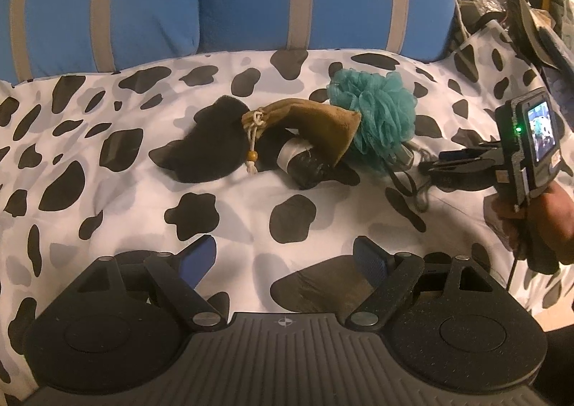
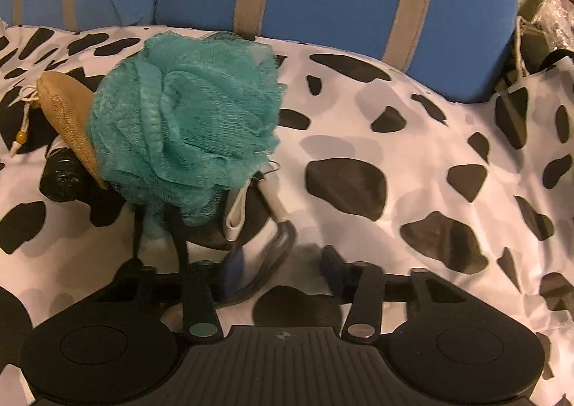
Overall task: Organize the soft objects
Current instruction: 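Grasp the grey cable beside the teal loofah with the right tool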
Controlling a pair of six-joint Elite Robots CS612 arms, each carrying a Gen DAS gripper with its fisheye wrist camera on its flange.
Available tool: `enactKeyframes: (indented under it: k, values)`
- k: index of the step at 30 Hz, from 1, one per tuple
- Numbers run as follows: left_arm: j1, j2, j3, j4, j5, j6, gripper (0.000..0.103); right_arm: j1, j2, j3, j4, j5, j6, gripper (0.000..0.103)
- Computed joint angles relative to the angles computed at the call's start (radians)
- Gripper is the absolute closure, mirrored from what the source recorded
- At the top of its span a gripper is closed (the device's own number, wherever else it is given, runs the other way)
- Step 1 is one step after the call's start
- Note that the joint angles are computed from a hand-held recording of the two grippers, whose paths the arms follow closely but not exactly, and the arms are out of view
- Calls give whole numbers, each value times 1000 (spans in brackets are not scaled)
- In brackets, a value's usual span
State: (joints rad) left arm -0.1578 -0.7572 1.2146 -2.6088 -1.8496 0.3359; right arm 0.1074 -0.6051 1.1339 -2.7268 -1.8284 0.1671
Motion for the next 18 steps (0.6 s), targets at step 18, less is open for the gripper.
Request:
enactKeyframes:
  k: [18]
  values:
    - [-3,7,8,-24,-9,13,19,-8,-74,107,-80,36,-13,96]
